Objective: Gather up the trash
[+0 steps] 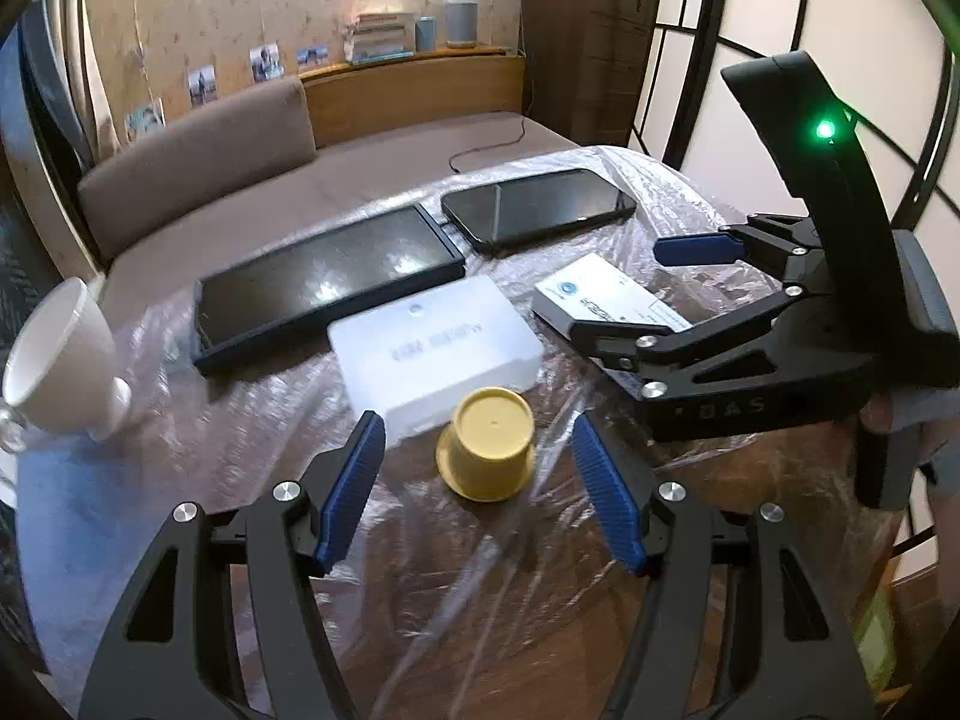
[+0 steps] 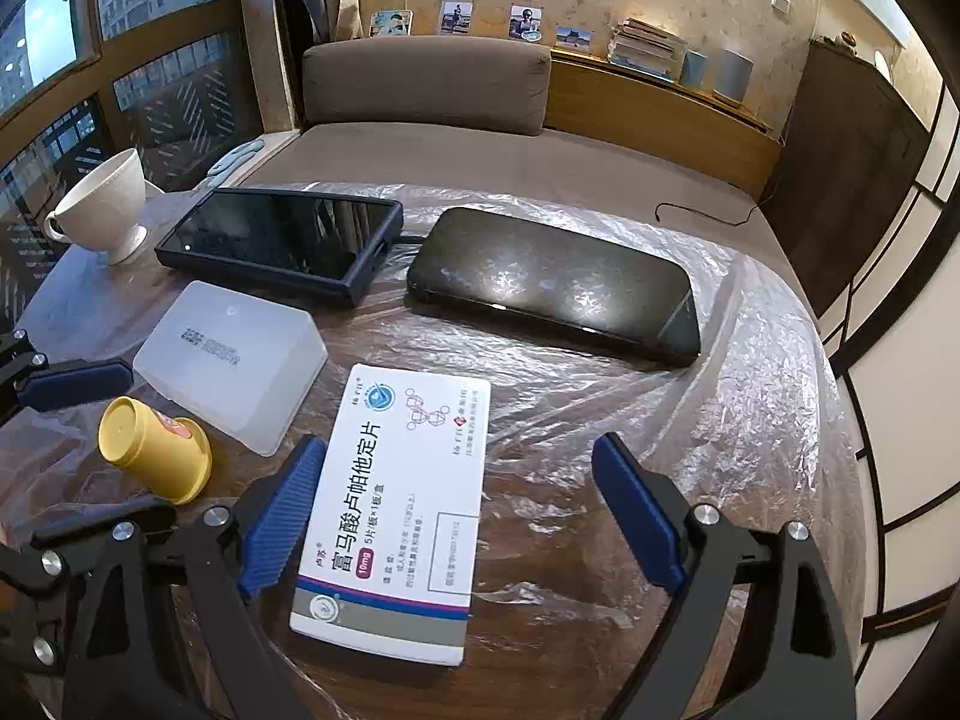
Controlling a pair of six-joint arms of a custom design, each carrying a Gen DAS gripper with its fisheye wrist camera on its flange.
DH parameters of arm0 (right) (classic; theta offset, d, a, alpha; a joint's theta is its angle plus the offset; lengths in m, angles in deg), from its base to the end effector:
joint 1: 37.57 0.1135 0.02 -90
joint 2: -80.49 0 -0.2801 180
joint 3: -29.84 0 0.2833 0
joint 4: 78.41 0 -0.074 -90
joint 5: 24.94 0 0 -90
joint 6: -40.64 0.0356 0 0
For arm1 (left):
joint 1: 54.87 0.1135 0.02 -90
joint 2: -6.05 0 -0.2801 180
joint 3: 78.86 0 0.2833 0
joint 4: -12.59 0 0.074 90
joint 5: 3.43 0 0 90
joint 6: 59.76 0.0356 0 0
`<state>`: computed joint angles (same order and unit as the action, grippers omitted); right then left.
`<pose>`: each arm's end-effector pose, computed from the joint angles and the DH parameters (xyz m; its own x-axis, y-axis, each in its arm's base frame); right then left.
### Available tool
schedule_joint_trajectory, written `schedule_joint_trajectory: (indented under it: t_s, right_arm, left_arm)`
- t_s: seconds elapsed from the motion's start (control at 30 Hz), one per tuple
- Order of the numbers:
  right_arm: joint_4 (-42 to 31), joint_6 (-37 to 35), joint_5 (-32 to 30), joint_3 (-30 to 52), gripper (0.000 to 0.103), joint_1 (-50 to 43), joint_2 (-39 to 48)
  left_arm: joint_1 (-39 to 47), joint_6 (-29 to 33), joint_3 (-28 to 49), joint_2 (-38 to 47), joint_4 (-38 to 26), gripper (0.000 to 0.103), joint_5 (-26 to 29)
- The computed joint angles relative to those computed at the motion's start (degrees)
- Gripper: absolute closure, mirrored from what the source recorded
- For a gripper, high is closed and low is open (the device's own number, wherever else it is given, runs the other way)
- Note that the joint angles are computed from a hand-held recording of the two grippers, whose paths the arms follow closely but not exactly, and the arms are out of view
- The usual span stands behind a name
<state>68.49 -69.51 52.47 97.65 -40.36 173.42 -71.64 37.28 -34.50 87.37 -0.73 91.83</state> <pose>0.3481 -0.0092 0.1805 -0.7740 -0.2989 -0.5583 -0.3555 0.9346 -0.0075 0.2614 -0.0822 0.1359 -0.6888 0.3350 -0.6429 0.4311 0.9023 0.0083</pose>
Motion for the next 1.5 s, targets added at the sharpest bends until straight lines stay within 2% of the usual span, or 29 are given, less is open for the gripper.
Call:
schedule_joint_trajectory:
  t_s: [0.13,0.37,0.5,0.57,0.63,0.73,0.77,0.87,1.07,1.23,1.5]
  right_arm:
    - [1.6,-0.6,1.5,-1.4,0.023,0.8,-0.5]
    - [2.2,-0.5,2.8,-0.7,0.024,2.7,0.0]
    - [2.0,-0.2,3.6,0.3,0.025,3.7,1.1]
    - [2.1,0.0,3.4,-0.1,0.025,3.8,0.7]
    - [2.4,-0.1,3.3,-0.8,0.026,3.9,0.2]
    - [2.5,-0.2,2.9,-1.6,0.034,3.9,-0.5]
    - [2.5,-0.2,2.7,-1.8,0.04,3.9,-0.8]
    - [2.6,-0.1,2.5,-2.5,0.053,4.1,-1.5]
    - [4.9,0.2,1.8,-5.8,0.053,3.8,-3.9]
    - [5.7,0.5,0.3,-7.9,0.053,2.9,-6.1]
    - [3.9,-0.6,-3.0,-8.9,0.053,1.7,-8.7]
  left_arm:
    - [0.6,-0.3,1.1,1.5,-0.8,0.037,0.9]
    - [-2.1,-0.7,0.1,2.8,2.5,0.037,-3.0]
    - [-2.5,-0.7,0.4,3.5,2.5,0.057,-4.8]
    - [-2.0,-1.0,0.7,3.8,2.1,0.062,-4.1]
    - [-1.9,-1.2,0.8,3.9,2.2,0.062,-4.0]
    - [-2.0,-1.4,0.7,4.2,3.1,0.063,-3.5]
    - [-2.0,-1.4,0.7,4.2,3.4,0.068,-3.4]
    - [-2.4,-1.4,0.2,4.2,4.1,0.07,-4.0]
    - [-2.4,-2.5,-0.2,3.9,4.4,0.07,-5.1]
    - [-1.4,-3.4,-0.9,2.9,4.2,0.07,-3.8]
    - [0.2,-3.3,-1.8,2.0,4.4,0.07,-2.4]
